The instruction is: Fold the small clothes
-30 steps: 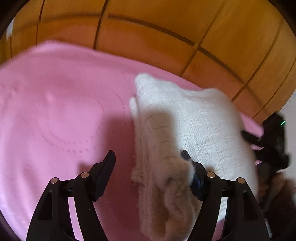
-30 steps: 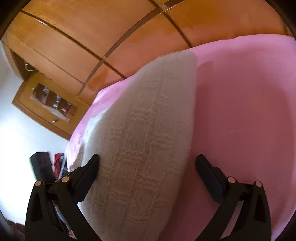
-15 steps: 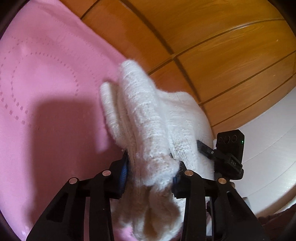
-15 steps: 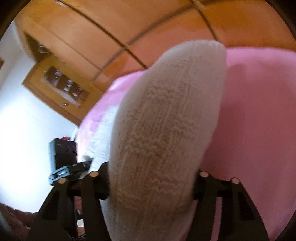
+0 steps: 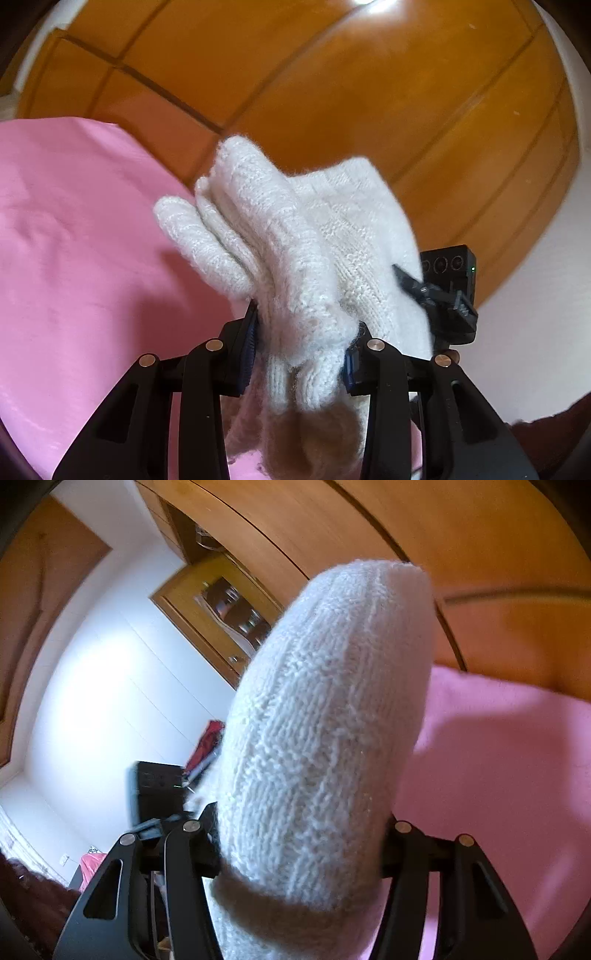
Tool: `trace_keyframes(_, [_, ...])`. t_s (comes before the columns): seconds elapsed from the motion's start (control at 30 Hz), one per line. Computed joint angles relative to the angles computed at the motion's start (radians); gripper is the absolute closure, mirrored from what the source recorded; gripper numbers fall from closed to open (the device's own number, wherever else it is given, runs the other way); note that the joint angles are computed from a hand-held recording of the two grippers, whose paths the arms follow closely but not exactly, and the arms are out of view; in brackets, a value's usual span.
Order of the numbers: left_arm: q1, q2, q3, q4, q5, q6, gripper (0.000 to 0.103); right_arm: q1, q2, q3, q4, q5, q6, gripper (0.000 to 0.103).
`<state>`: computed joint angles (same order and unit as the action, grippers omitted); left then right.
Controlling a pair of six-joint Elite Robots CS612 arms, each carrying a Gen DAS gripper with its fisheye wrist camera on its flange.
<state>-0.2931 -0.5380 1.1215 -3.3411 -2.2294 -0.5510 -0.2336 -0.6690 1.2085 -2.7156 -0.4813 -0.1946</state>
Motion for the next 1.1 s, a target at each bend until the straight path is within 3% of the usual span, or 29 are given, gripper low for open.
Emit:
trace_keyframes(0.03, [-0.002,-0.003,0.005,0.033,0.039,0.011,0.068,0.004,0.015,-0.022,0.035,-0.021,-0.004,0.047])
trace_keyframes(0.13, [-0.014,0.014,-0.015,0.184,0.124,0.031,0.068,0.029,0.078,-0.114,0.174,-0.183,0.008,0.045])
trace_keyframes(0.17, [-0.026,0.013,-0.017,0.273,0.197,0.059,0.068,0.036,0.088,-0.128,0.2,-0.239,0.01,0.04])
trace_keyframes(0.2, [-0.038,0.015,-0.023,0.35,0.255,0.086,0.07,0.046,0.098,-0.139,0.226,-0.336,0.004,0.027])
trace_keyframes(0.23, [-0.047,0.016,-0.023,0.386,0.299,0.104,0.069,0.05,0.105,-0.139,0.222,-0.39,0.011,0.022])
trace_keyframes(0.3, [-0.059,0.015,-0.009,0.371,0.364,0.097,0.047,0.044,0.102,-0.114,0.149,-0.399,0.061,0.015])
trace_keyframes(0.37, [-0.065,0.01,0.0,0.356,0.412,0.077,0.046,0.045,0.078,-0.074,0.058,-0.456,0.095,0.015])
trace_keyframes(0.47, [-0.08,-0.022,0.064,0.301,0.503,0.081,0.046,0.07,0.015,0.029,-0.174,-0.629,0.093,0.025])
trace_keyframes(0.57, [-0.098,-0.045,0.104,0.265,0.603,0.105,0.045,0.088,-0.014,0.082,-0.307,-0.665,0.04,0.032])
trace_keyframes(0.67, [-0.113,-0.034,0.072,0.319,0.69,0.124,0.042,0.115,-0.014,0.092,-0.257,-0.722,-0.062,0.04])
trace_keyframes(0.73, [-0.116,-0.025,0.057,0.351,0.715,0.123,0.039,0.136,0.009,0.077,-0.198,-0.831,-0.106,0.04])
trace_keyframes(0.8, [-0.129,-0.026,0.069,0.336,0.782,0.152,0.038,0.133,0.023,0.075,-0.238,-0.832,-0.075,0.039])
trace_keyframes(0.93, [-0.145,-0.063,0.115,0.323,0.864,0.15,0.032,0.127,-0.017,0.116,-0.245,-0.83,0.002,0.036])
trace_keyframes(1.0, [-0.144,-0.083,0.146,0.304,0.865,0.136,0.028,0.128,-0.043,0.166,-0.297,-0.845,0.04,0.025])
trace_keyframes(1.1, [-0.151,-0.106,0.18,0.288,0.879,0.108,0.021,0.146,-0.067,0.204,-0.347,-0.898,0.109,0.019])
